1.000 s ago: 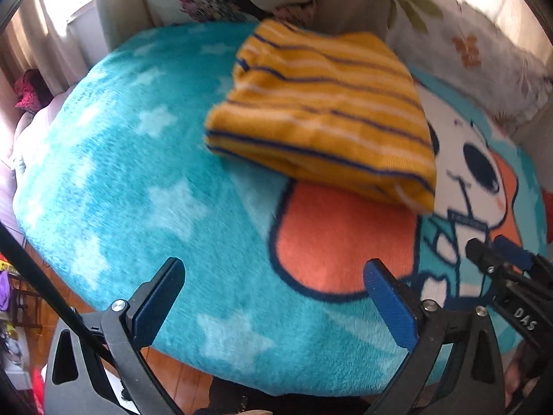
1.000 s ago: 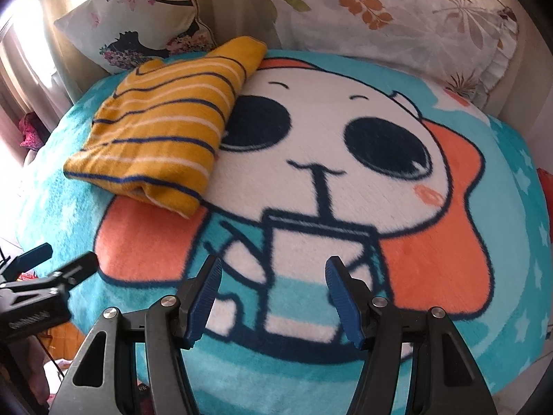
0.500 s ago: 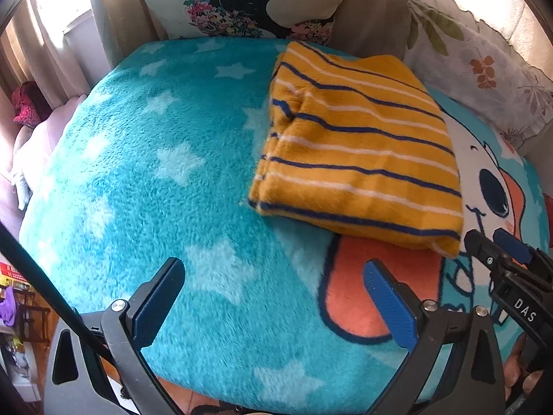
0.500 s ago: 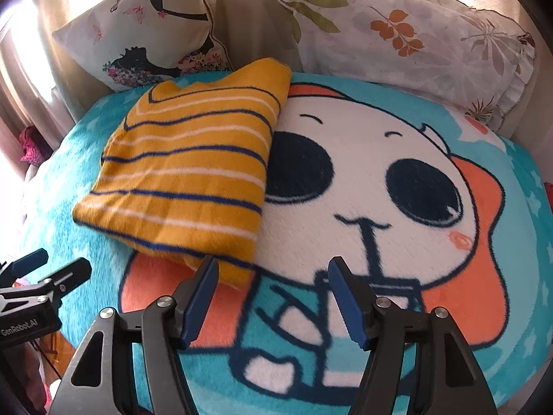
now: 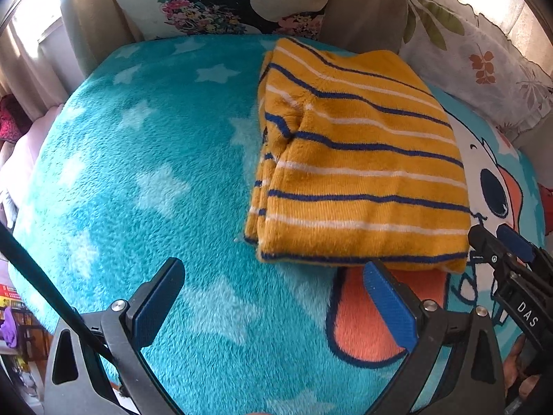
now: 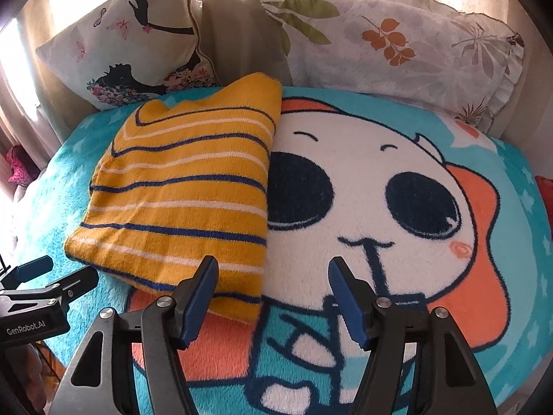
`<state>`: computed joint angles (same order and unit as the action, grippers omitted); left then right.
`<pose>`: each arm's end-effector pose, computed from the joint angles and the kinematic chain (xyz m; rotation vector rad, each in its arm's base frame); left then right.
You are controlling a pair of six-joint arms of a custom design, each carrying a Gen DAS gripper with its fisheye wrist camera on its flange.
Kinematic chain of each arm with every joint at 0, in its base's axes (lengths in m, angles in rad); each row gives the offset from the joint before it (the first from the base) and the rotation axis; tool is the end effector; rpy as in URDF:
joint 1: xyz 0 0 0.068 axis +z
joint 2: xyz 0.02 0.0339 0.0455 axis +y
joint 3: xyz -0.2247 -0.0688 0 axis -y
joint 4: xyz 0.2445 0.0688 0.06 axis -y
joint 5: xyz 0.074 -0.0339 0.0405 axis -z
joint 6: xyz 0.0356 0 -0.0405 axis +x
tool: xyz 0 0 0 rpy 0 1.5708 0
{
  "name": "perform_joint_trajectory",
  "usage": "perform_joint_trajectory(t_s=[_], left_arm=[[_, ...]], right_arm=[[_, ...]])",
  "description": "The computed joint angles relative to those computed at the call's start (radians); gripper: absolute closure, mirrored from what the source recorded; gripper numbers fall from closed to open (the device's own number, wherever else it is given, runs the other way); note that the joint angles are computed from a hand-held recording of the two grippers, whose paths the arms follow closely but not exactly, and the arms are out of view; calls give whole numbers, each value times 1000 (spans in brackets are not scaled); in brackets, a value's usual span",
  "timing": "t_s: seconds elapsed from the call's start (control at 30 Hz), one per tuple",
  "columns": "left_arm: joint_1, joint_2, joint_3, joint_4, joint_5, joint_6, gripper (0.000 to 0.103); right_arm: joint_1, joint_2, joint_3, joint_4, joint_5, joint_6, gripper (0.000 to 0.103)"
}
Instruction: Fold small clothes
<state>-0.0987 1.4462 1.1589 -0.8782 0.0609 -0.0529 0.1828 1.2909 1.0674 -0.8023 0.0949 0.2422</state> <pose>0.2851 -0.0304 0.2241 0.0799 2.7382 -0.1258 0.2626 0.0451 0.2402 0.1112 2.5872 0.0324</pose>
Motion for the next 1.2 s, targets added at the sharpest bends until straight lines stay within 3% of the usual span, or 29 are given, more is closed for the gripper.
perform_joint_trajectory(t_s=[0.7, 1.2], left_arm=[[-1, 67, 39, 16, 54, -9, 0], [-55, -29, -37, 5, 20, -86, 0]], right_arm=[[-13, 13, -2, 20, 5, -16, 31], [-23, -76, -55, 8, -15, -74, 29]])
